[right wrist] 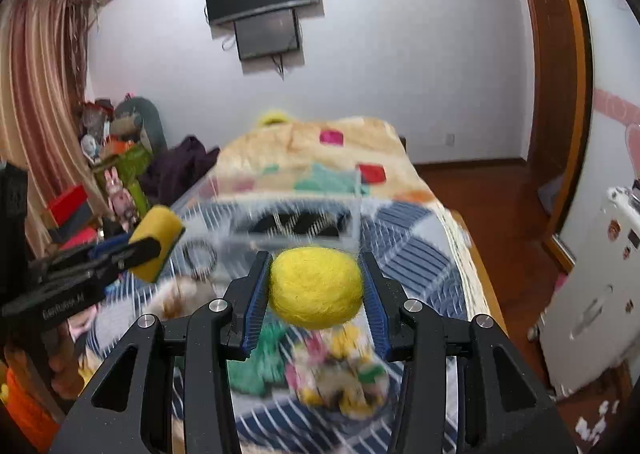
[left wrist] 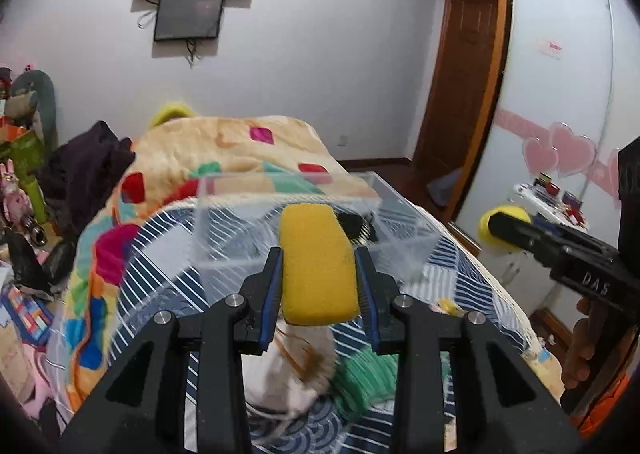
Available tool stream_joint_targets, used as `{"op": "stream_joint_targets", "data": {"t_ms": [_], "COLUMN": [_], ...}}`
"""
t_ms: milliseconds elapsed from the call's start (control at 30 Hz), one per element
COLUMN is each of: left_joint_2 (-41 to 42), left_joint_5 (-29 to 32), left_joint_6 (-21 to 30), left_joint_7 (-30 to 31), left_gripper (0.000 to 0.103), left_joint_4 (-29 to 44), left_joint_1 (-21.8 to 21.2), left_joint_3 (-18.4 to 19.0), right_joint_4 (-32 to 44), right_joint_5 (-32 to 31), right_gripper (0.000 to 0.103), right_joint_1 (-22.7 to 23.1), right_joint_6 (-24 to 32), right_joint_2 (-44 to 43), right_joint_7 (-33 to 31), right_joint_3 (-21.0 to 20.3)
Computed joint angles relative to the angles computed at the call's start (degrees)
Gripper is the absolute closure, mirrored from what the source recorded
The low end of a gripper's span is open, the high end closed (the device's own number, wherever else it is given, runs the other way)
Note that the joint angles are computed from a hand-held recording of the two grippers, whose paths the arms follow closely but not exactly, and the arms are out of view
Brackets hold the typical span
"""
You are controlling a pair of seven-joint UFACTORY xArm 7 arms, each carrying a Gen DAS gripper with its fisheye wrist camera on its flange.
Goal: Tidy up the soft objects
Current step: 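Lower the sponge and felt ball into the clear box and open both tools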
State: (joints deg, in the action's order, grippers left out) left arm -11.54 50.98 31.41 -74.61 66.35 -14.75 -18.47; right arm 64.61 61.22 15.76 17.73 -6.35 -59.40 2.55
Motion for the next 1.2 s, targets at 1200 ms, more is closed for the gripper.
{"op": "stream_joint_targets", "data": {"t_ms": [1200], "left_joint_2": [11.44], "left_joint_5": [-9.22], "left_joint_6": [1.63], "left_joint_7": [11.30], "left_gripper": [0.058], "left_joint_4": [8.08], "left_joint_1": [-2.04], "left_joint_3": [10.07], "right_joint_4": [17.19], "right_joint_5": [-33.43], "right_gripper": [0.060], "right_joint_1": [-4.33], "right_joint_6": [3.93], "right_joint_2": [18.46], "right_joint_7": [29.29], "right_joint_3": [7.99]}}
